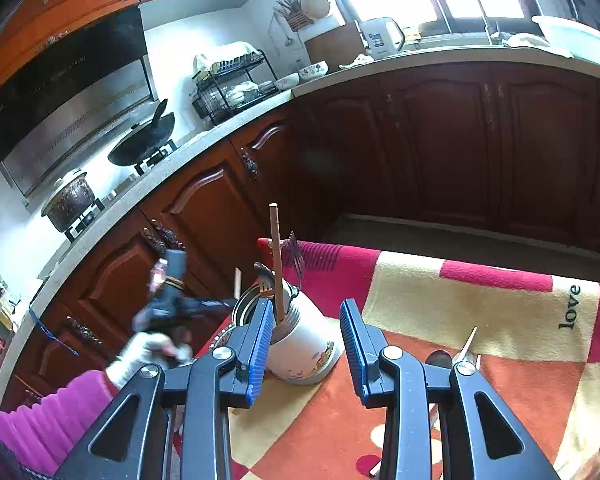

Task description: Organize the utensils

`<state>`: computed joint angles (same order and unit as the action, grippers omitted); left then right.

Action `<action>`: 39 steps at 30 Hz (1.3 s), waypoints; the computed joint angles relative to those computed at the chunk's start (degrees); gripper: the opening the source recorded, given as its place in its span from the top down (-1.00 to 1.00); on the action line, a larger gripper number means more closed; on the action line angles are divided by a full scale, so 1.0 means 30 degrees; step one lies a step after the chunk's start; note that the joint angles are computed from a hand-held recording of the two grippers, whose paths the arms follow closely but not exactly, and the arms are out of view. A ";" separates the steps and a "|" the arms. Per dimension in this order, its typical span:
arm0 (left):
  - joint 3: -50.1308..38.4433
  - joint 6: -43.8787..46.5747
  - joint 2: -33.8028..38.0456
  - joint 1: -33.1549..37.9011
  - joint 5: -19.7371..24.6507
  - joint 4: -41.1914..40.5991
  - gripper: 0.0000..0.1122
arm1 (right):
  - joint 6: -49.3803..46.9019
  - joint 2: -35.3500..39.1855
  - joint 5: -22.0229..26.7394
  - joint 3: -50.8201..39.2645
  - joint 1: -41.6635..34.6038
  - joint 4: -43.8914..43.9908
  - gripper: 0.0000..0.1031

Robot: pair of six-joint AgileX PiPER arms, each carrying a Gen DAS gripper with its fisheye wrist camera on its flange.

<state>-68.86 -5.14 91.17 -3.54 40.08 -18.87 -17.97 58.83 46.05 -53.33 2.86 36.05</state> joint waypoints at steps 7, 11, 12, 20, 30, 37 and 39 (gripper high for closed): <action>-0.3626 0.2540 -0.2728 0.0366 0.3713 -0.2969 0.92 | 0.0343 -0.0285 0.0043 0.0337 0.0041 0.0240 0.36; -0.6225 0.1846 -0.2654 -0.0106 0.5371 -0.1870 0.92 | 0.0055 -0.0583 0.0382 0.0327 -0.0419 0.0367 0.36; -0.6591 0.2052 -0.2598 0.0080 0.5721 -0.2025 0.92 | -0.0149 -0.0600 0.0544 0.0287 -0.0674 0.0525 0.36; -0.8683 0.2243 -0.2946 -0.0029 0.7113 -0.2366 0.92 | -0.0817 -0.1068 0.1370 0.0498 -0.2037 0.1301 0.36; -0.8692 0.1645 -0.3448 -0.2051 0.7089 -0.0654 0.92 | -0.1201 -0.1093 0.1403 0.0687 -0.2173 0.1579 0.36; -0.5122 -0.0978 -0.3795 -0.5200 0.4387 0.3870 0.92 | -0.1752 -0.1217 0.1924 0.1405 -0.3847 0.1432 0.36; -0.4289 -0.1269 -0.3636 -0.5539 0.3790 0.4012 0.92 | -0.2116 -0.1023 0.2313 0.1770 -0.4856 0.1417 0.36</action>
<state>-81.73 -8.95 80.26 -20.16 51.45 -6.83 -24.32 55.76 52.99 -48.02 -11.71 40.30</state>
